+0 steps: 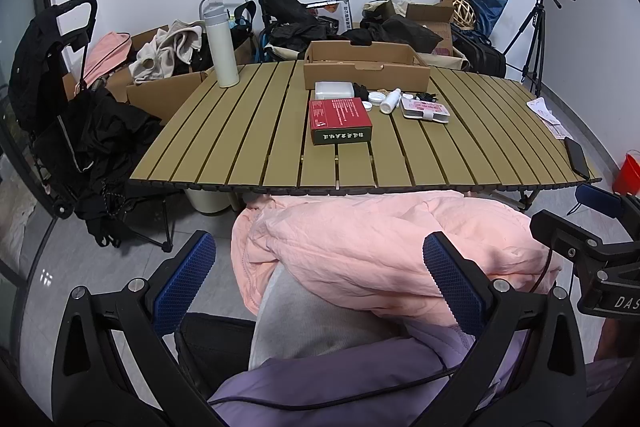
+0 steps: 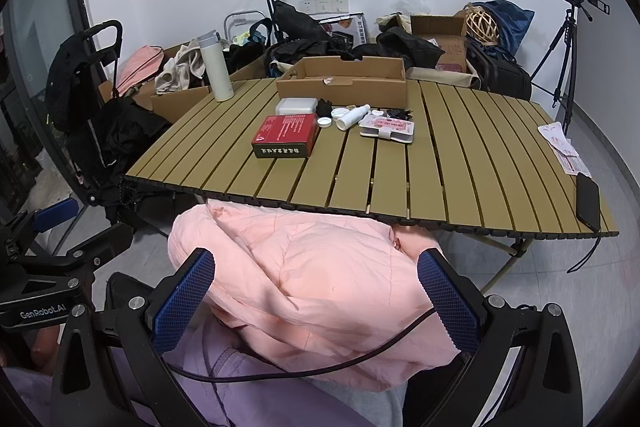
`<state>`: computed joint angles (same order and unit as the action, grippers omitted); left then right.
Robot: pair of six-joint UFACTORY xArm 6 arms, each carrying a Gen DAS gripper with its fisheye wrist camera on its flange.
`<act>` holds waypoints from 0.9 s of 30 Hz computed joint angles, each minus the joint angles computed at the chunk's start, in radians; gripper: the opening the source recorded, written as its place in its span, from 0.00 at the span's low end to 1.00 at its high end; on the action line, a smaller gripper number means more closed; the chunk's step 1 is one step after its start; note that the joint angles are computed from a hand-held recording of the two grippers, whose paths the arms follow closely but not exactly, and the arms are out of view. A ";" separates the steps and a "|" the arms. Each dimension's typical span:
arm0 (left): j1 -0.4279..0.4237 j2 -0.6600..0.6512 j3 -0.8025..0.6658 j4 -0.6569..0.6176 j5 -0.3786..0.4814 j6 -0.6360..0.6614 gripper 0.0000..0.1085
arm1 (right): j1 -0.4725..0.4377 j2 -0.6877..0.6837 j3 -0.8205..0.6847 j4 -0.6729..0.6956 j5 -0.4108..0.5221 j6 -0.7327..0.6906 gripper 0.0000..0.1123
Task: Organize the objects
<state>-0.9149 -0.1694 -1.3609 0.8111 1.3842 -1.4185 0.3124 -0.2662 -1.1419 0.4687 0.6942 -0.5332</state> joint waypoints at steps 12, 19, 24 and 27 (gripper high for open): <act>0.000 0.000 0.004 -0.007 -0.003 0.000 0.95 | -0.001 0.003 -0.004 -0.001 0.012 0.004 0.92; 0.002 0.000 0.008 -0.012 -0.008 0.001 0.95 | -0.001 0.003 -0.001 0.002 0.014 -0.001 0.92; 0.002 0.000 0.008 -0.012 -0.009 0.002 0.95 | 0.000 0.003 0.000 0.002 0.012 0.002 0.92; 0.002 0.000 0.008 -0.013 -0.009 0.002 0.95 | 0.000 0.003 0.000 0.002 0.012 0.002 0.92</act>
